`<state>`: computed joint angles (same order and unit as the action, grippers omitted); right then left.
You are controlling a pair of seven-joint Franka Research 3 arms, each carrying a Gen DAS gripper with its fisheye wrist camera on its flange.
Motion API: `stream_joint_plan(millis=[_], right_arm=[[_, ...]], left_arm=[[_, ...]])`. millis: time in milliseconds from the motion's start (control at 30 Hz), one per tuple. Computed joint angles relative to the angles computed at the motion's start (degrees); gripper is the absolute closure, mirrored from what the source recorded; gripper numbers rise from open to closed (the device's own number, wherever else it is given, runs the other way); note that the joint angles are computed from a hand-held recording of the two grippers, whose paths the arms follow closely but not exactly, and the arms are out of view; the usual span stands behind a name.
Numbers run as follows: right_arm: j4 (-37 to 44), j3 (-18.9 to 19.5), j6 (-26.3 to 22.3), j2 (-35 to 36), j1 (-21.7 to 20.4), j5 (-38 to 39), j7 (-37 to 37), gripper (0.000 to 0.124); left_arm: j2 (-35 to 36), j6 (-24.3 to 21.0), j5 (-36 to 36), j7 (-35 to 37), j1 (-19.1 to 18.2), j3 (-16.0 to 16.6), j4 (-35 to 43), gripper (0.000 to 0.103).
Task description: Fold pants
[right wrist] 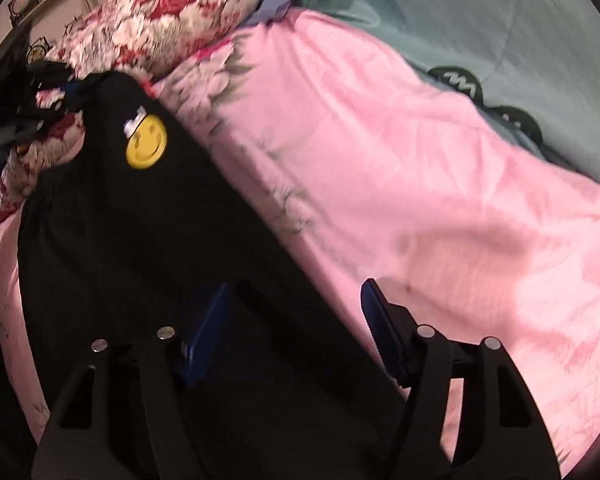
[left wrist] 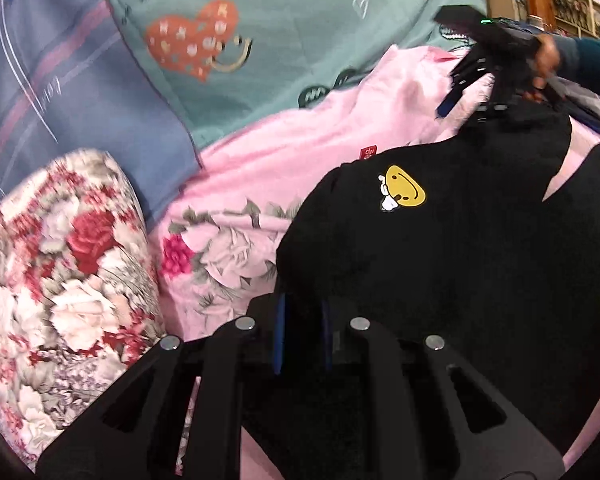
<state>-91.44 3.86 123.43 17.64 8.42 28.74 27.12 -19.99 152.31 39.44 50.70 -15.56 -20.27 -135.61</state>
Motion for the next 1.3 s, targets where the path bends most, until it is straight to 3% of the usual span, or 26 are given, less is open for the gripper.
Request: stream_joint_plan(millis=[33,200,233,300,333,367,467,567,700,867,900,933,967,1033,1233,1300], right_arm=[[1.06,0.18,-0.19,1.12,0.2,-0.09,0.03,0.07],[2.17,0.67,-1.01,3.76,1.99,-4.12,-1.78,0.071],[3.44,0.63,-3.47,4.86,2.22,-5.32,-1.5,0.084],[3.73,0.9,-3.98,5.2,2.27,-5.55,-2.25,0.101],[5.21,1.93,-7.14,6.07,1.06,-5.51,-1.76,0.122],[4.81,0.96,-7.11,5.64,1.78,-5.44,-2.96,0.122],[1.97,1.05,-3.21,3.42,1.38,-3.63,-4.89,0.122],[-0.37,1.1,4.68,0.89,0.77,0.34,-5.93,0.122],[-4.66,0.81,14.51,-2.1,2.26,-0.1,-5.74,0.122],[-9.6,0.66,19.05,-4.79,3.56,-3.82,-3.27,0.122],[-10.74,0.71,19.74,-5.63,3.58,-3.86,-3.66,0.122],[-11.4,0.44,20.23,-5.92,3.92,-4.98,-2.75,0.122],[-11.34,0.29,20.45,-5.98,4.27,-6.0,-1.72,0.122],[-12.31,0.19,21.29,-6.32,4.21,-6.45,-1.56,0.122],[-11.4,0.5,20.99,-5.0,3.95,-5.77,-0.71,0.122],[-11.28,0.51,20.44,-4.79,3.57,-5.16,-0.76,0.122]], left_arm=[[-0.41,0.06,0.9,-0.7,0.2,-0.54,-0.21,0.089],[-1.57,0.71,3.16,-2.66,0.27,-1.52,-0.51,0.088],[-1.63,0.75,3.19,-2.65,0.18,-1.5,-0.5,0.088],[-1.52,0.11,3.62,-3.31,0.44,-1.82,-0.16,0.087],[-1.33,-0.54,3.61,-3.7,0.51,-1.95,0.07,0.087],[-0.97,-1.12,3.43,-4.02,0.53,-1.9,0.34,0.087],[0.15,-3.44,4.74,-6.18,1.24,-2.46,1.42,0.083],[3.1,-10.94,6.75,-9.6,1.98,-3.44,5.1,0.081],[5.05,-16.93,10.72,-16.0,1.92,-2.69,7.97,0.088],[4.39,-17.81,6.79,-13.85,-0.16,0.31,7.2,0.089],[3.66,-15.96,3.9,-11.83,-0.93,1.58,6.31,0.089],[2.68,-12.18,-2.28,-8.37,-2.21,4.1,4.93,0.081],[1.96,-8.79,-9.72,-4.44,-3.65,6.81,3.68,0.058],[0.96,-4.92,-20.08,-1.78,-4.53,9.83,1.77,0.031],[1.7,-0.67,-37.11,1.96,-4.51,12.62,-0.6,0.034],[2.14,0.48,-38.17,1.8,-3.51,11.32,-1.75,0.034]])
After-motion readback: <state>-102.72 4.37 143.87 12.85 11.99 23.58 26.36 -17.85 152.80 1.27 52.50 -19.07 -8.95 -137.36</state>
